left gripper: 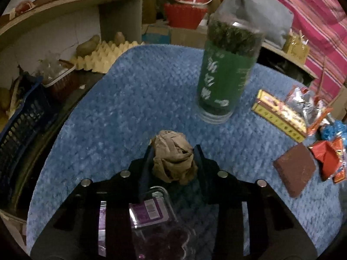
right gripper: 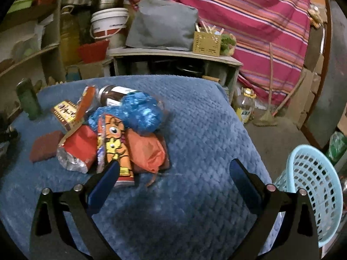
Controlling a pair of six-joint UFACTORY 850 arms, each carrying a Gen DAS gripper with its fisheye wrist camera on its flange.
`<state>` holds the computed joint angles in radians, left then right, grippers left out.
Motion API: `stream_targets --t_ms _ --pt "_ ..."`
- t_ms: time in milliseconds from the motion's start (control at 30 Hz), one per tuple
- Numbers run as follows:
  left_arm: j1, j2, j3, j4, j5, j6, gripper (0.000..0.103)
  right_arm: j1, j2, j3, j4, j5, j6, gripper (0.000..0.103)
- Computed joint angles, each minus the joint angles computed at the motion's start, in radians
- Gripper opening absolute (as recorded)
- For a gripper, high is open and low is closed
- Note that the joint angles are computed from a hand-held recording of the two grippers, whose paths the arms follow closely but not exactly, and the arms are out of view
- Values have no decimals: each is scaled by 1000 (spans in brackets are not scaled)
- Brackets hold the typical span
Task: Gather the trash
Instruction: 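Grasp the brown paper ball with the left gripper while right gripper grasps the orange cat snack bag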
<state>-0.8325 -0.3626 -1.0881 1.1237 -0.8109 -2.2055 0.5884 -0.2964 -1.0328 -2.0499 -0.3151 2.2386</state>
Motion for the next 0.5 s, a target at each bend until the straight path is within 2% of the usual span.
stream_targets --t_ms 200,267,367,433,500 --pt "-85 8 -37 39 -127 -14 36 31 -23 -41 47 22 -128 95" --pt "-124 5 -56 44 -165 -13 36 41 -34 -55 74 35 -172 85" --pt "-166 -2 -74 47 -183 -26 36 45 -61 -86 168 77 -276 74" --pt "-195 -18 -92 41 -207 -25 36 47 -80 -104 268 95 -380 68" --pt "-212 -30 -102 39 -216 -29 36 47 -93 -121 366 101 -473 68"
